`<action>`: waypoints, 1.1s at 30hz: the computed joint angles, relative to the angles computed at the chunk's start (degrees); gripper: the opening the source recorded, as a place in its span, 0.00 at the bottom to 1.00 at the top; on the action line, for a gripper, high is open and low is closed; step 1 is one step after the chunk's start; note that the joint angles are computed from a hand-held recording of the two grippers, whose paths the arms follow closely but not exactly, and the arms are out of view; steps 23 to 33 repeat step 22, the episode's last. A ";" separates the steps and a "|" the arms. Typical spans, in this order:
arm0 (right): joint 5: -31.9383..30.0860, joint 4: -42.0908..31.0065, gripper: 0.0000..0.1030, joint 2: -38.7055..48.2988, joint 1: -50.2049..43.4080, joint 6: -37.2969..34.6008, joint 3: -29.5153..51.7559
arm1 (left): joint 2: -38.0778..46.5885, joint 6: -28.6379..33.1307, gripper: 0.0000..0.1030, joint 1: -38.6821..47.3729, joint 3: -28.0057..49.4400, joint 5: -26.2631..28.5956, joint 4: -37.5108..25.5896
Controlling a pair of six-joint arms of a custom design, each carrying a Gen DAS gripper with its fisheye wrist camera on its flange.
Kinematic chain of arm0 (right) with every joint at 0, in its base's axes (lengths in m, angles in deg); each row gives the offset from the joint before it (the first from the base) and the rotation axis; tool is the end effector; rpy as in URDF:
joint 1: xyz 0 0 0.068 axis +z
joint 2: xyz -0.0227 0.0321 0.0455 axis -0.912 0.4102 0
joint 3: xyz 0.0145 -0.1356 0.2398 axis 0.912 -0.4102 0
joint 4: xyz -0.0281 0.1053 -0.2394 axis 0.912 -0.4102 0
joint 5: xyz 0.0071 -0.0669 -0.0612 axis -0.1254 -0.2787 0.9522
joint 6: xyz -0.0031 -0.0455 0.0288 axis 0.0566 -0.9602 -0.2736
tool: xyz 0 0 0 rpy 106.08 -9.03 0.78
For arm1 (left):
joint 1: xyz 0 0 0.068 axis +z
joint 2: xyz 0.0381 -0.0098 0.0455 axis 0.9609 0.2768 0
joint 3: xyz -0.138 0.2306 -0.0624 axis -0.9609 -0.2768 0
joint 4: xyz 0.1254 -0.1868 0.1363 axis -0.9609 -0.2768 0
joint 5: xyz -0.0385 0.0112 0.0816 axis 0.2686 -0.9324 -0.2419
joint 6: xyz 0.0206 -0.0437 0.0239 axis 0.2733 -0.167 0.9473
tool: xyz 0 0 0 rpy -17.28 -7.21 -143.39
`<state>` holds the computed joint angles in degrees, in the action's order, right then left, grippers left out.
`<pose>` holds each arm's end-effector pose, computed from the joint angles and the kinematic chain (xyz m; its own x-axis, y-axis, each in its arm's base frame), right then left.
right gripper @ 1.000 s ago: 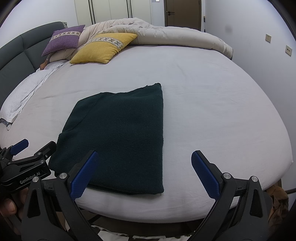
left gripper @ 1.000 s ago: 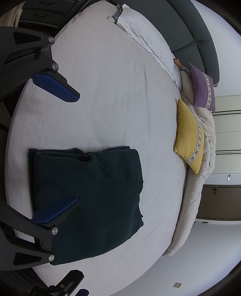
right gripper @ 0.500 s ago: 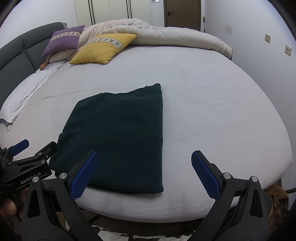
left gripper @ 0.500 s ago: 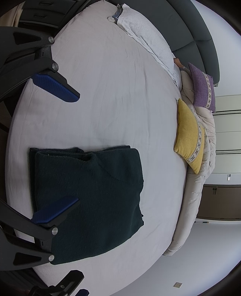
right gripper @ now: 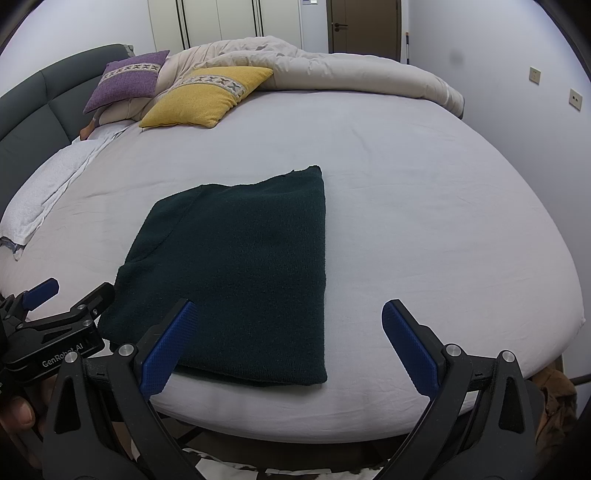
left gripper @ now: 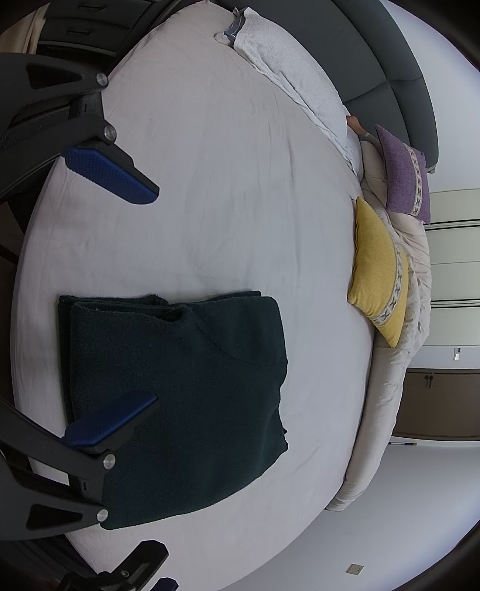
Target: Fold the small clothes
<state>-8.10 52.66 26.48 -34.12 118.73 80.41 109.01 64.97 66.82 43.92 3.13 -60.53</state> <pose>0.2831 0.1614 0.2190 -0.7817 0.0752 -0.6191 0.0506 0.9971 0.0572 0.3283 -0.0351 0.1595 -0.7522 -0.0295 -0.6583 -0.0764 0.9962 0.0426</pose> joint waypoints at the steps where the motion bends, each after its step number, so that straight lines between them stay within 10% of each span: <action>1: 0.03 -0.20 0.98 -0.02 0.11 0.15 0.14 | 0.02 0.03 1.00 0.00 0.04 -0.02 -0.01; 33: 0.79 -1.23 0.98 -0.25 1.60 1.67 0.46 | -0.14 1.04 1.00 -0.10 -0.84 0.12 1.56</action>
